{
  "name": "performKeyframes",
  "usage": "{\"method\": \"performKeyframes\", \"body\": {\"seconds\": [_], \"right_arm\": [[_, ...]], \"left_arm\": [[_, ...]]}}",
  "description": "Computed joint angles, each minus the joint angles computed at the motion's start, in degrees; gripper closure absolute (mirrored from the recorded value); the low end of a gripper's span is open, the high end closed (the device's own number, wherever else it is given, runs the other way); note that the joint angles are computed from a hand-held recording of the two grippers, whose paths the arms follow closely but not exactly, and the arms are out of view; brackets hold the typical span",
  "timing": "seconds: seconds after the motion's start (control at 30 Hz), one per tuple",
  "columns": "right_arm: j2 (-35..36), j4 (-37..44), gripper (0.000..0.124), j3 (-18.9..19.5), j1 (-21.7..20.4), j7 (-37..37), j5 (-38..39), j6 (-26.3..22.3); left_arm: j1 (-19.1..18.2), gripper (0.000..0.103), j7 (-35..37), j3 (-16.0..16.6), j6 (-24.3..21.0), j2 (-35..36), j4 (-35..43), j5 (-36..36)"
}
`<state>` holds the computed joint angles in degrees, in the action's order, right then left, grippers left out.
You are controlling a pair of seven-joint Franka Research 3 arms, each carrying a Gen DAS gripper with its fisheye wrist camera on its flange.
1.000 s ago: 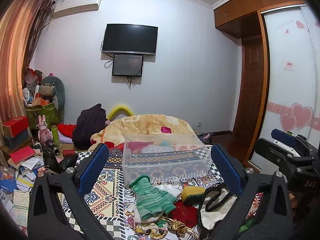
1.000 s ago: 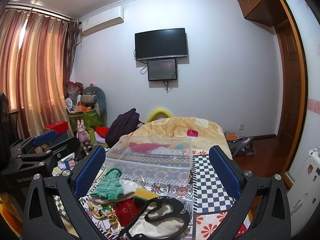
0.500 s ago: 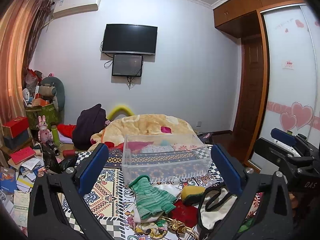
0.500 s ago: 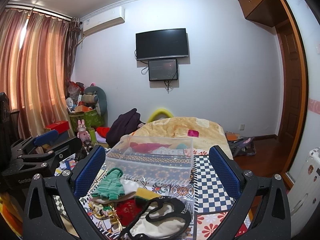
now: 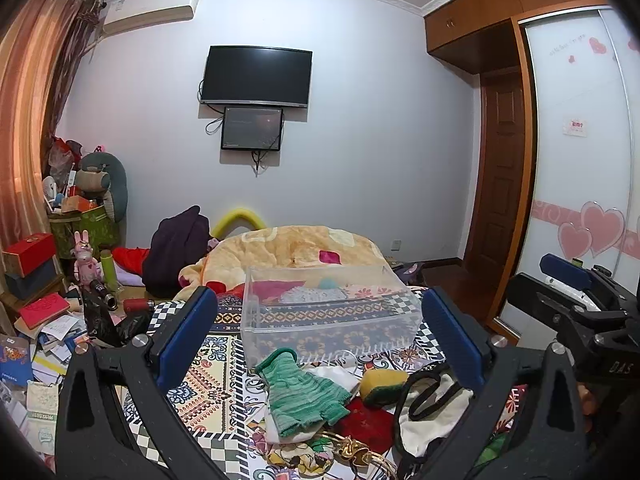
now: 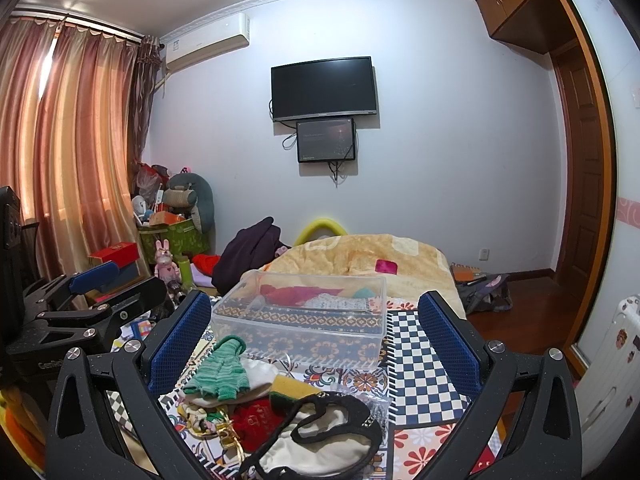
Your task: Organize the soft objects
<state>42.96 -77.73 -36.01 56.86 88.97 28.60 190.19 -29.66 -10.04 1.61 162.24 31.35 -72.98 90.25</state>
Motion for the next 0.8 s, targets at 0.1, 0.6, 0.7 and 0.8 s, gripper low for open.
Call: {"method": "performKeyframes", "body": {"seconds": [0.1, 0.6, 0.7, 0.8], "right_arm": [[-0.57, 0.15, 0.021, 1.86, -1.43, -0.26, -0.88, -0.84], [-4.05, -3.03, 0.021, 19.17, -16.2, 5.3, -8.68, -7.33], [-3.98, -3.26, 0.023, 20.46, -17.61, 6.83, -10.62, -8.79], [-3.67, -2.57, 0.032, 22.13, -19.25, 7.58, -13.09, -11.44]], "left_arm": [[0.32, 0.0, 1.34, -0.19, 0.7, 0.47, 0.35, -0.97], [4.07, 0.002, 27.24, -3.82, 2.18, 8.03, 2.36, -28.46], [5.14, 0.016, 33.51, -5.45, 0.11, 10.17, 4.04, -35.27], [5.69, 0.019, 37.44, -6.0, -0.24, 11.64, 5.11, -40.42]]}}
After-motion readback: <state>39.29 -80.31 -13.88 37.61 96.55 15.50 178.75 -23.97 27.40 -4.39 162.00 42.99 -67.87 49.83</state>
